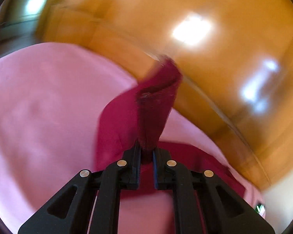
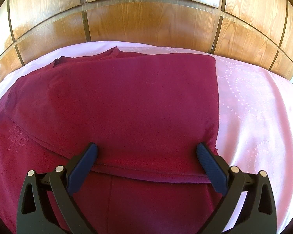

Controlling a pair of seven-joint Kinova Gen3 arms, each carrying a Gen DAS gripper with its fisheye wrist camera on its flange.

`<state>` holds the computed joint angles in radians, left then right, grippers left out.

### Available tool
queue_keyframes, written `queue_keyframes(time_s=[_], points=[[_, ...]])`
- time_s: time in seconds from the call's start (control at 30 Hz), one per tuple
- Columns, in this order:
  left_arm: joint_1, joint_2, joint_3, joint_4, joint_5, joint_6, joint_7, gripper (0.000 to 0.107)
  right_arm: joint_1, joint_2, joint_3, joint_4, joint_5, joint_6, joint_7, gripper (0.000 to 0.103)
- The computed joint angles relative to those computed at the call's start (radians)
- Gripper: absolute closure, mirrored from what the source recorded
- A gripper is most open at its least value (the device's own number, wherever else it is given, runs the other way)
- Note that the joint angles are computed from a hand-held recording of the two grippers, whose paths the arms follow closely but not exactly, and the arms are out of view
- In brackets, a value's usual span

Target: Fold small clothes

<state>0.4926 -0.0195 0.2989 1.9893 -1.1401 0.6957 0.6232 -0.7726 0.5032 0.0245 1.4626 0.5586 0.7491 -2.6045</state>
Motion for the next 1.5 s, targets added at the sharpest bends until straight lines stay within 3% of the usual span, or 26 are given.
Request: queue_keyframes(time_s=[0.07,0.2,0.23,0.27,0.33,0.4,0.5,0.6,0.7,0.83,0.9,1.0,1.07,1.13,1.27,1.37,1.5], points=[[0.052,0.079,0.001,-0.076,-0.026,-0.042,-0.062,0.099,0.026,-0.003,-0.028,0.004,0.004,-0.008,0.013,0.002],[0.064,0.24,0.052,-0.221,0.033,-0.082,-0.225,0.097,0.136,0.004,-0.201,-0.007,0.115,0.044,-0.056,0.002],[0.041,0.287,0.089,-0.255,0.056,-0.101,-0.266,0.092,0.159,0.004,-0.237,-0.001,0.146,0.045,-0.08,0.002],[0.03,0.314,0.107,-0.277,0.086,-0.11,-0.306,0.08,0.177,0.005,-0.265,0.001,0.168,0.052,-0.097,0.002],[0.059,0.35,0.088,-0.302,0.145,-0.122,-0.366,0.074,0.18,0.004,-0.268,0.002,0.168,0.048,-0.099,0.002],[0.143,0.346,0.018,-0.286,0.163,-0.135,-0.376,0.074,0.157,0.001,-0.229,0.004,0.14,0.033,-0.082,0.002],[0.242,0.322,-0.031,-0.252,0.134,-0.084,-0.335,0.074,0.137,-0.002,-0.194,0.001,0.106,0.025,-0.059,0.002],[0.342,0.29,-0.068,-0.191,0.099,-0.033,-0.27,0.074,0.153,-0.01,-0.222,-0.004,0.122,0.04,-0.082,0.004],[0.399,0.298,-0.093,-0.183,0.108,0.012,-0.291,0.074,0.251,-0.061,-0.333,0.015,0.05,-0.046,-0.026,0.025],[0.456,0.316,-0.121,-0.159,0.105,0.027,-0.27,0.074,0.37,-0.031,-0.518,-0.016,-0.111,-0.196,0.131,0.041],[0.48,0.319,-0.135,-0.147,0.071,0.032,-0.234,0.074,0.397,0.034,-0.611,-0.072,-0.174,-0.206,0.212,0.045],[0.487,0.328,-0.144,-0.139,0.042,0.023,-0.198,0.074,0.392,0.147,-0.691,-0.205,-0.217,-0.127,0.331,0.047],[0.487,0.325,-0.149,-0.125,0.021,0.008,-0.171,0.074,0.346,0.205,-0.672,-0.298,-0.256,-0.059,0.383,0.064],[0.484,0.321,-0.151,-0.11,0.003,-0.011,-0.14,0.074,0.272,0.233,-0.61,-0.385,-0.269,0.008,0.406,0.096],[0.477,0.317,-0.151,-0.088,-0.04,-0.034,-0.089,0.074,0.192,0.156,-0.513,-0.409,-0.218,-0.005,0.412,0.099],[0.473,0.32,-0.143,-0.088,-0.048,-0.027,-0.081,0.074,0.16,0.027,-0.411,-0.338,-0.195,-0.099,0.378,0.099],[0.473,0.32,-0.137,-0.084,-0.051,-0.019,-0.077,0.073,0.157,-0.098,-0.287,-0.261,-0.143,-0.123,0.286,0.099]])
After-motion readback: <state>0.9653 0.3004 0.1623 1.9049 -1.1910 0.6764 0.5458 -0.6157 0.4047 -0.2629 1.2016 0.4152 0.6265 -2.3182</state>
